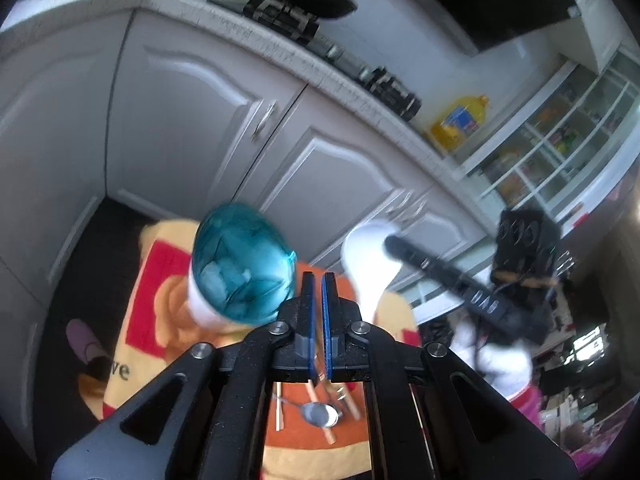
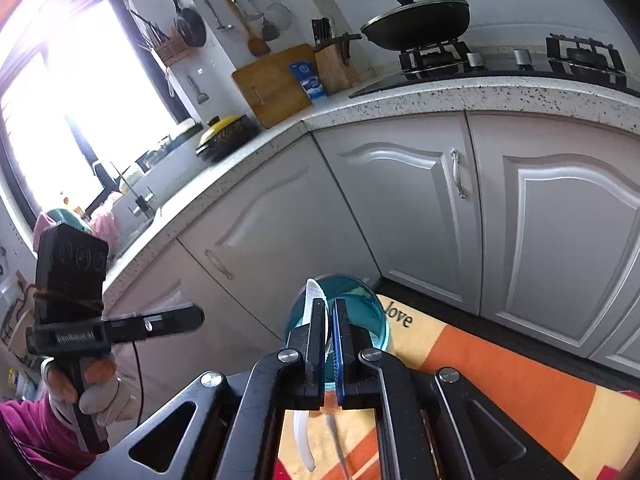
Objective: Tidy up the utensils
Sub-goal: 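Lift both utensils to the holder and open left tool over it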
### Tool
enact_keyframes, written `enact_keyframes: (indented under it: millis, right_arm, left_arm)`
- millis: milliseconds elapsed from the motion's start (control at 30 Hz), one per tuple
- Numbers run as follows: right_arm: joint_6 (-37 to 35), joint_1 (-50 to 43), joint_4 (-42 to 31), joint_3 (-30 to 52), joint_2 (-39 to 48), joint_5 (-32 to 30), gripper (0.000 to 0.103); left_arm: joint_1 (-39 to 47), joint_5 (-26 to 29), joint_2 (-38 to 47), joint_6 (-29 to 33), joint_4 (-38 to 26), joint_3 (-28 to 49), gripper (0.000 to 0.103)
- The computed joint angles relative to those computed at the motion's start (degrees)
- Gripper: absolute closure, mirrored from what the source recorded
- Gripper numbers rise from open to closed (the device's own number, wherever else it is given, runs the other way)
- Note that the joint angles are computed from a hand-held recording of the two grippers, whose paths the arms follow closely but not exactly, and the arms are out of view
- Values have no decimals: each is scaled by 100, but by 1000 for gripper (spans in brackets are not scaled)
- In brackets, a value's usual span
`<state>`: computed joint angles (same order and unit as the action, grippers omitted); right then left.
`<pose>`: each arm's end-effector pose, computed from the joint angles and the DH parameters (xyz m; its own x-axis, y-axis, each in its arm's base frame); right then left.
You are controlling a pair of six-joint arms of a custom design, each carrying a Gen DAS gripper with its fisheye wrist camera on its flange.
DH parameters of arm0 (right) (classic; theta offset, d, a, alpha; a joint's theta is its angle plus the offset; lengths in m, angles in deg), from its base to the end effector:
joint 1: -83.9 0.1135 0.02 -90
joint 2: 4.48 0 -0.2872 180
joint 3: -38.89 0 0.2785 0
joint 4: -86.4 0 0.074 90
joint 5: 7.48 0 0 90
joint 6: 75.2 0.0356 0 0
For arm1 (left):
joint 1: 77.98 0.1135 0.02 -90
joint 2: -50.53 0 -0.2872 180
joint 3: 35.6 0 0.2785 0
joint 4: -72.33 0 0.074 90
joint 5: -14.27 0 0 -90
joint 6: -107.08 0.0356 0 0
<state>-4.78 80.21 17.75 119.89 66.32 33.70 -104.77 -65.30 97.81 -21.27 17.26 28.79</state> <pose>0.2518 0.0106 0.3510 -0.6837 -0.1770 -0.7079 -0.6153 0.6613 0.4290 0.1553 -0.0857 0.3394 -0.7847 -0.2874 -0.5492 0.1069 0.8101 -0.5765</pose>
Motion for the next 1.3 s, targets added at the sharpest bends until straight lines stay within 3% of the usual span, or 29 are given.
enact_keyframes:
  millis: [67, 133, 233, 300, 433, 700, 967, 1000, 1067, 1300]
  right_arm:
    - [-118, -78, -54, -88, 21, 61, 100]
    - [-452, -309, -280, -188, 51, 78, 100]
    - [-902, -591, -549, -360, 27, 128, 100]
    - [-1137, -820, -713, -456, 42, 84, 100]
    - [-1540, -1191, -968, -608, 111, 50, 100]
    - [-2265, -1796, -1443, -740, 232, -48, 100]
    - [-2169, -1801, -1343, -805, 326, -21, 100]
    - [-2142, -1781, -1325, -816, 318, -19, 100]
    - [-2106, -1742, -1304, -823, 309, -24, 100]
    - [-2035, -1671, -1243, -882, 243, 8, 100]
  left_arm:
    - [-177, 22, -32, -103, 55, -323, 102]
    - [-550, -343, -67, -448, 110, -737, 98]
    - [-886, -527, 6, -1131, 405, -1456, 71]
    - [-1012, -575, 214, -1628, 780, -1855, 69]
    - [-1193, -881, 892, -2092, 1447, -2199, 69]
    - [-1157, -668, 2079, -1921, 2687, -2373, 69]
    - [-1224, -764, 2235, -1785, 3078, -2361, 69]
    - [-1252, -773, 2236, -1757, 3074, -2362, 71]
    - [-1252, -738, 2344, -1733, 3041, -2307, 86]
    - [-1008, -437, 2389, -1758, 3473, -2496, 96]
